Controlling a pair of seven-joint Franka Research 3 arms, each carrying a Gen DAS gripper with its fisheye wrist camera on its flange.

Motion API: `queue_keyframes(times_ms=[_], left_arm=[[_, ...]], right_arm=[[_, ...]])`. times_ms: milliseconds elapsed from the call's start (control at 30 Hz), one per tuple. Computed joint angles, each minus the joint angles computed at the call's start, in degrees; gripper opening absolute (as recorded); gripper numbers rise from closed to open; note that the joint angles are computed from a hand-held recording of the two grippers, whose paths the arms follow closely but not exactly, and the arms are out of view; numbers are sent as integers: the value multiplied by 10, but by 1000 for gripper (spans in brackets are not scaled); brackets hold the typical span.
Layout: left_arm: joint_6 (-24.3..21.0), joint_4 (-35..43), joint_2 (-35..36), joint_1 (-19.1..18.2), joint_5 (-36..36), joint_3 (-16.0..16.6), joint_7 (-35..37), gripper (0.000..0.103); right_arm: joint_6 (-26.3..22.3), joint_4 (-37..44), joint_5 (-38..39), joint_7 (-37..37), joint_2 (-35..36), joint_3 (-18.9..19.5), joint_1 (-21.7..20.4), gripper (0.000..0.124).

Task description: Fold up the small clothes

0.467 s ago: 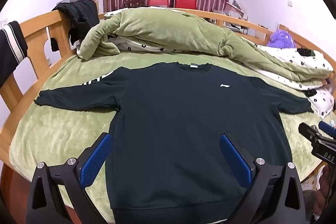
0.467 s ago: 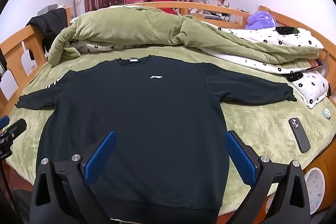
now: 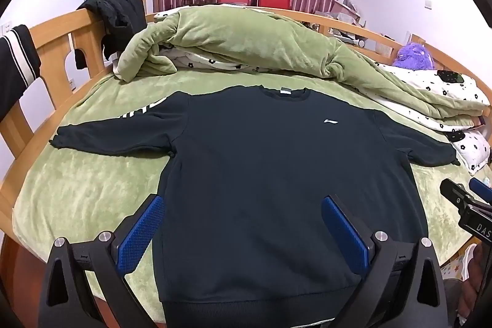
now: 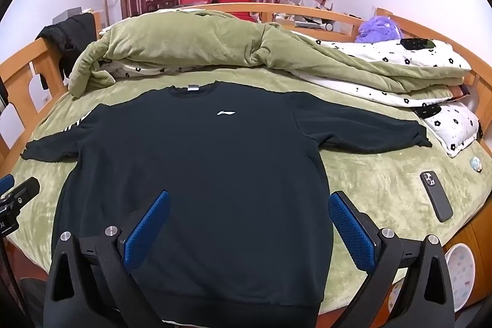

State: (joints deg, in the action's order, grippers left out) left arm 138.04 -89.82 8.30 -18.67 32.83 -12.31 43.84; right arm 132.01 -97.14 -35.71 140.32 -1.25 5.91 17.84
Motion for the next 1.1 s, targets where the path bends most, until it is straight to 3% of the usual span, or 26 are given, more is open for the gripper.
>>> queue_keyframes(times_ms=[1100], left_arm=[[9,-9,-2,4,-5,1,-1,103]], right_arm=[[-5,5,-5,-1,6,-2,7,101]])
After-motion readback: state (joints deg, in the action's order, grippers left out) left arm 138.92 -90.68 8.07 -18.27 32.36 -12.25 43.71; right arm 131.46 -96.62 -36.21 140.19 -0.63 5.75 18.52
